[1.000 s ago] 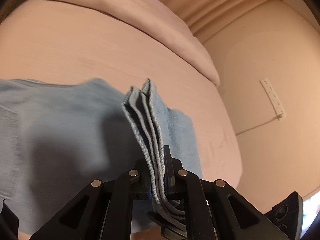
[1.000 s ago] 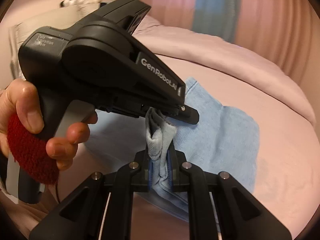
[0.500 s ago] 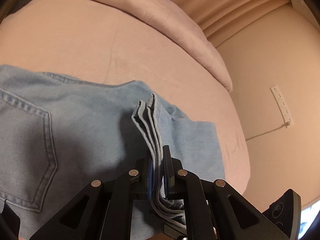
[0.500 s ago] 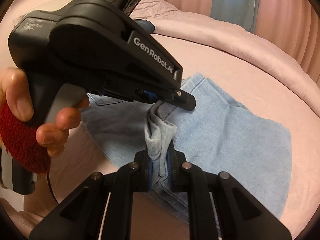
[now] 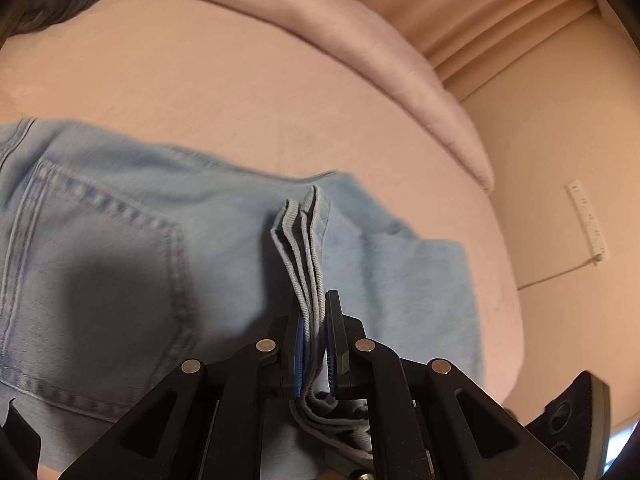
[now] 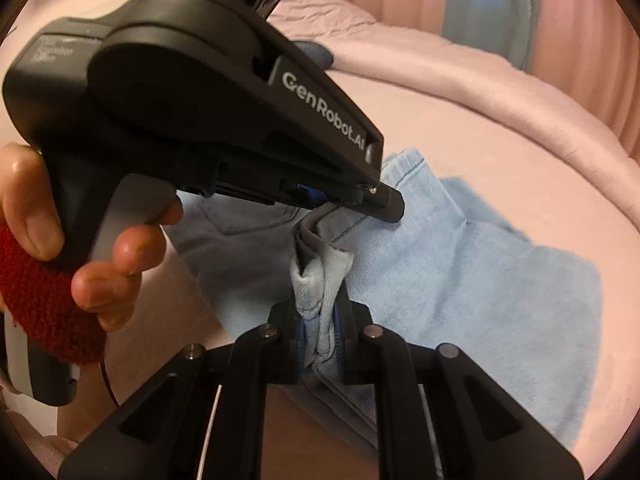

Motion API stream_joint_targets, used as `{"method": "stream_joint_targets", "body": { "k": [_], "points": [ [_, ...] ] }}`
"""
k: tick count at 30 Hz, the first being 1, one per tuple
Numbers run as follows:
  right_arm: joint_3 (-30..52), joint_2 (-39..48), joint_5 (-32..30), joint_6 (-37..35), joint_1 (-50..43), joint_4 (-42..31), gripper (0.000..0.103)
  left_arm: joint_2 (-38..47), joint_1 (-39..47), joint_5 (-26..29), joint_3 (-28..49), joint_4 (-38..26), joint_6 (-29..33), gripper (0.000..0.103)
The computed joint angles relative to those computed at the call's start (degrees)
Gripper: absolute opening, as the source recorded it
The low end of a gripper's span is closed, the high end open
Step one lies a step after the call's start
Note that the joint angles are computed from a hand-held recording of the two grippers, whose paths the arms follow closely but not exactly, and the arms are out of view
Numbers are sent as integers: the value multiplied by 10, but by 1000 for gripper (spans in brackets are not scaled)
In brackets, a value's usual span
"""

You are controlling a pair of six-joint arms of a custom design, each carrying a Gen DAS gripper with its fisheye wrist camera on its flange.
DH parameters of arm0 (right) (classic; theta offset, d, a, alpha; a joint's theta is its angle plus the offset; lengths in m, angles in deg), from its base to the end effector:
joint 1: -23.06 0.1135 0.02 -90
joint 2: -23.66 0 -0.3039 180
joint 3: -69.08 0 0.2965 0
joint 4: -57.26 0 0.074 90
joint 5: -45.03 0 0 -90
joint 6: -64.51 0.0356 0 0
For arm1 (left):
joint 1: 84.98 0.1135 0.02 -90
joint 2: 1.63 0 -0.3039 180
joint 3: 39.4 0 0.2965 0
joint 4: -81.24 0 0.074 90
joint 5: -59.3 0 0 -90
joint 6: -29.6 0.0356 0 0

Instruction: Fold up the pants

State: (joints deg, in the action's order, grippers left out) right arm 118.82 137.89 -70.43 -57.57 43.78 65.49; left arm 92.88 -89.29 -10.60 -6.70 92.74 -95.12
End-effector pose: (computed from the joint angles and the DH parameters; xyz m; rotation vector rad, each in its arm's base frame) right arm 0.3045 0.1316 0.0348 -1.2522 2.1412 0.4820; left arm 0.2509 -0.0312 0.0725 -0.5031 2.4627 -0.7215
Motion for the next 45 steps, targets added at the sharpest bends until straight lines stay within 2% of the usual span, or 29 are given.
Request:
{"method": "stream_joint_targets", "body": {
  "k": [3, 5, 8, 11, 13, 15, 17, 19, 23, 25, 27, 29, 30, 31, 32, 33, 35, 36, 38, 41, 45],
  "points": [
    [54, 27, -17, -10, -16, -53, 15, -3, -5, -20, 8, -29, -7, 6],
    [84, 32, -23, -8, -15, -94, 24, -36, -16, -47, 8, -61, -10, 6],
    [97, 23, -36, -13, -23, -120, 32, -141, -59, -155, -5, -118, 11, 6],
    [74, -23, -95, -25, -63, -122, 33, -205, -72, -198, -9, -148, 31, 6],
    [57, -65, -132, -32, -105, -124, 36, -213, -87, -180, -3, -145, 48, 6],
    [57, -97, -172, -54, -163, -155, 41, -186, -108, -150, 7, -123, 49, 6],
    [54, -109, -170, -62, -215, -155, 58, -125, -136, -131, 27, -86, 38, 6],
    [40, -121, -142, -75, -256, -150, 61, -74, -149, -121, 46, -66, 35, 6],
    [55, -100, -105, -123, -299, -201, 61, 3, -163, -107, 76, -40, 16, 6],
    [27, -101, -88, -111, -286, -144, 59, 20, -164, -123, 85, -52, 17, 6],
    [24, -78, -49, -66, -253, -76, 54, 34, -161, -135, 89, -64, 14, 6],
    [1, -64, -33, -46, -239, -30, 38, 42, -154, -154, 75, -66, 13, 6],
    [1, -45, -41, -47, -248, -25, 35, 51, -146, -158, 68, -55, 14, 6],
    [-2, -34, -43, -37, -249, -10, 23, 58, -134, -147, 54, -25, 11, 4],
    [-17, -31, -38, -35, -255, 17, 19, 63, -122, -131, 40, 4, 4, 4],
    [-27, -33, -30, -41, -264, 32, 20, 63, -116, -125, 33, 16, 3, 4],
    [-57, -17, -11, -47, -273, 75, 13, 55, -125, -143, 31, 9, 14, 4],
    [-55, -15, -3, -54, -275, 59, 13, 53, -128, -149, 30, 5, 20, 4],
    [-28, -8, -20, -69, -308, -22, 8, 43, -134, -164, 23, -3, 36, 4],
    [8, -31, -73, -81, -352, -107, 12, 30, -141, -175, 7, 4, 50, 4],
    [89, -55, -159, -17, -362, -190, 19, 14, -163, -209, -7, -3, 55, 4]
  ]
}}
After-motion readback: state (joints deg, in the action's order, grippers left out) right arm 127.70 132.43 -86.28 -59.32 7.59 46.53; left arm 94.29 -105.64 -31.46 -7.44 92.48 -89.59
